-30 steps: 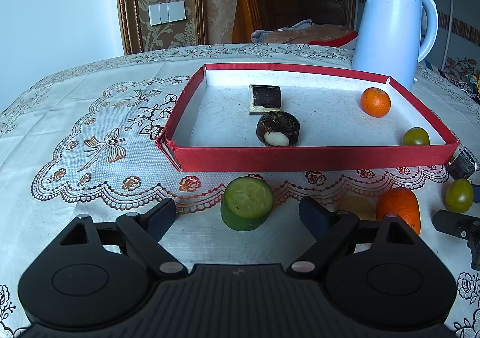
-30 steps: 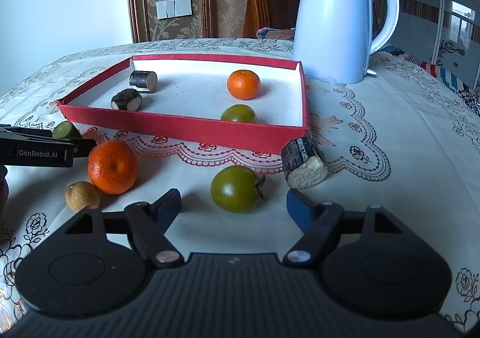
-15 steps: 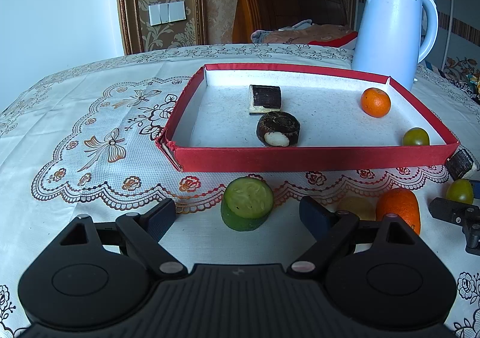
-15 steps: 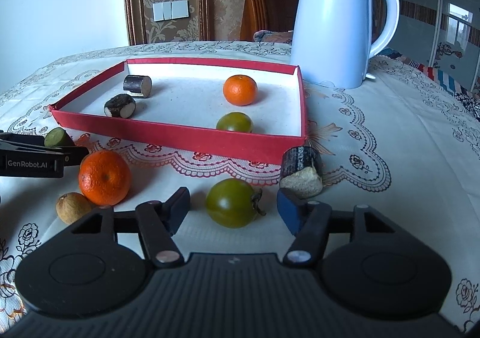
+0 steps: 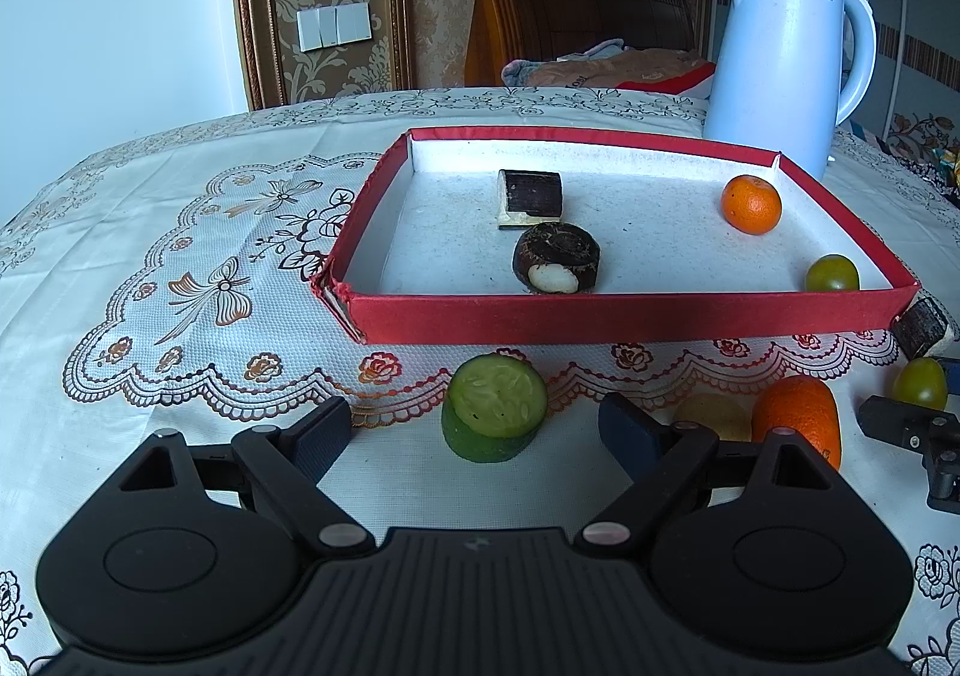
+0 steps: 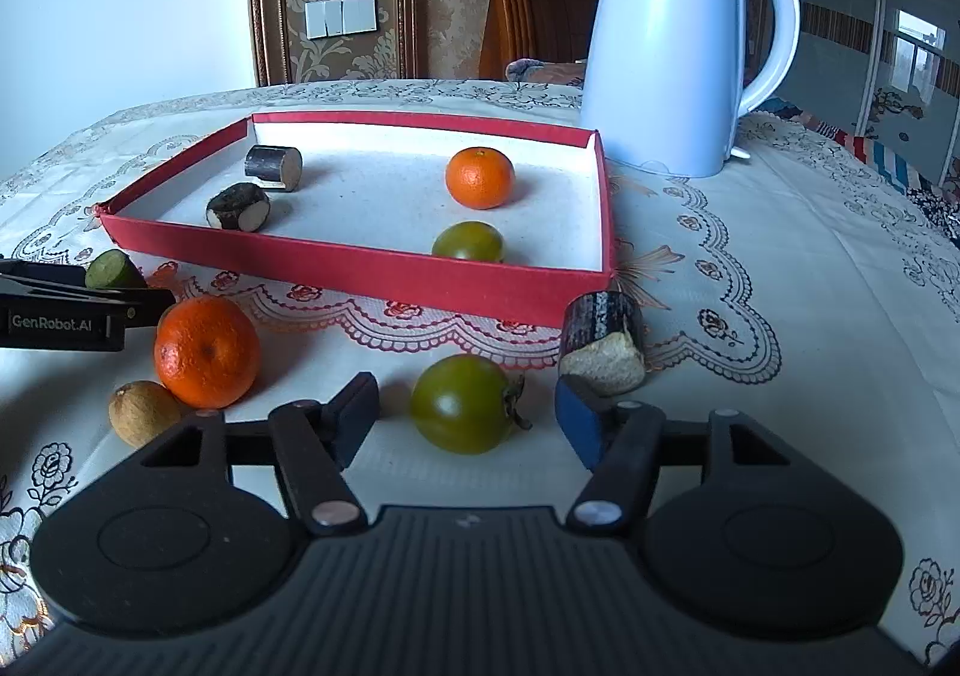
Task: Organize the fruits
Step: 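Close the left tool on the green cucumber slice while the right tool grasps a green tomato, then carry the cucumber slice and green tomato over the red tray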
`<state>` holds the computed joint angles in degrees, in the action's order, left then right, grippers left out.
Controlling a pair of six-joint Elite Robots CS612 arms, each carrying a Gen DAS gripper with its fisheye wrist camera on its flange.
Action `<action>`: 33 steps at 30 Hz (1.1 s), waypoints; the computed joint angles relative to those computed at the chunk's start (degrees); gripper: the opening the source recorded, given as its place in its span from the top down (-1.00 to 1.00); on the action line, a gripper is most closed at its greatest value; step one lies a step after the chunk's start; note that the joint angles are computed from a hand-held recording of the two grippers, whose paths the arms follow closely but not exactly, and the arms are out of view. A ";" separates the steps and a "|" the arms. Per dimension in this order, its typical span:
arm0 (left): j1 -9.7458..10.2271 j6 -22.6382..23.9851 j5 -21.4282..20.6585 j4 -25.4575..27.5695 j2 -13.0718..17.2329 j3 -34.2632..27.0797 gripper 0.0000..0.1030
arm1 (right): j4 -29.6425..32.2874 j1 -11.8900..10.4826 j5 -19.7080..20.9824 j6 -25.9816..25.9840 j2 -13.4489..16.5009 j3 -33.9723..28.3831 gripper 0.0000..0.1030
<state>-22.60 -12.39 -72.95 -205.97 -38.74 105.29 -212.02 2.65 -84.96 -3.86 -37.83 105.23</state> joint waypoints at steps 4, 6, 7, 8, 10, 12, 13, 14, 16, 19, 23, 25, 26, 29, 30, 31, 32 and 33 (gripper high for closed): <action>0.02 0.02 0.00 -0.02 0.02 -0.02 -0.75 | 0.87 0.11 -1.30 0.75 -0.04 -0.22 -0.64; 0.02 0.04 0.00 -0.04 0.02 -0.01 -0.75 | 1.46 -0.30 0.67 0.58 -0.12 -0.19 -0.78; 0.02 0.04 0.00 -0.04 0.02 -0.01 -0.75 | 1.56 -0.19 0.50 0.21 -0.10 -0.23 -0.82; 0.05 0.01 -0.06 -0.01 0.02 -0.03 -0.75 | 1.50 -0.16 0.43 0.18 -0.10 -0.22 -0.82; 0.02 0.05 0.01 -0.03 0.02 -0.01 -0.75 | 1.24 -0.32 0.90 0.50 -0.09 -0.14 -0.82; 0.02 0.00 -0.04 -0.03 0.02 -0.02 -0.75 | 0.16 -0.29 0.19 1.35 0.04 0.00 -0.66; 0.04 -0.03 -0.11 -0.08 0.02 -0.02 -0.75 | -0.27 -0.39 0.31 1.79 0.08 0.08 -0.58; 0.06 0.18 -0.21 -0.14 0.01 -0.01 -0.75 | -0.65 -0.48 0.38 2.23 0.12 0.15 -0.49; 0.09 0.41 -0.28 -0.28 0.03 -0.02 -0.74 | -1.17 -0.56 0.14 2.99 0.17 0.22 -0.38; 0.00 1.80 -0.45 -1.84 0.18 0.19 -0.30 | -1.95 -0.59 0.33 2.75 0.23 0.36 -0.06; 0.02 3.67 -1.70 -2.82 0.21 0.33 0.13 | -2.17 -0.32 0.28 1.26 0.23 0.34 0.35; -0.07 3.61 -1.33 -2.98 0.21 0.40 0.30 | -2.45 -0.44 0.79 1.42 0.28 0.37 0.37; -0.17 3.45 -0.56 -3.03 0.23 0.41 0.38 | -2.60 -0.69 1.88 1.57 0.28 0.46 0.37; -0.02 3.13 -1.00 -3.08 0.18 0.46 0.38 | -2.90 -0.82 2.93 1.23 0.29 0.55 0.38; -0.08 3.31 -0.80 -3.19 0.19 0.49 0.38 | -3.23 -0.87 3.22 1.33 0.32 0.62 0.38; -0.13 3.46 -0.68 -3.34 0.20 0.53 0.38 | -3.49 -0.97 3.62 1.43 0.34 0.68 0.38; -0.17 3.56 -0.60 -3.40 0.21 0.55 0.38 | -3.59 -1.05 3.88 1.53 0.34 0.70 0.38; -0.17 3.59 -0.59 -3.43 0.20 0.59 0.38 | -3.51 -1.05 3.81 1.68 0.32 0.70 0.38</action>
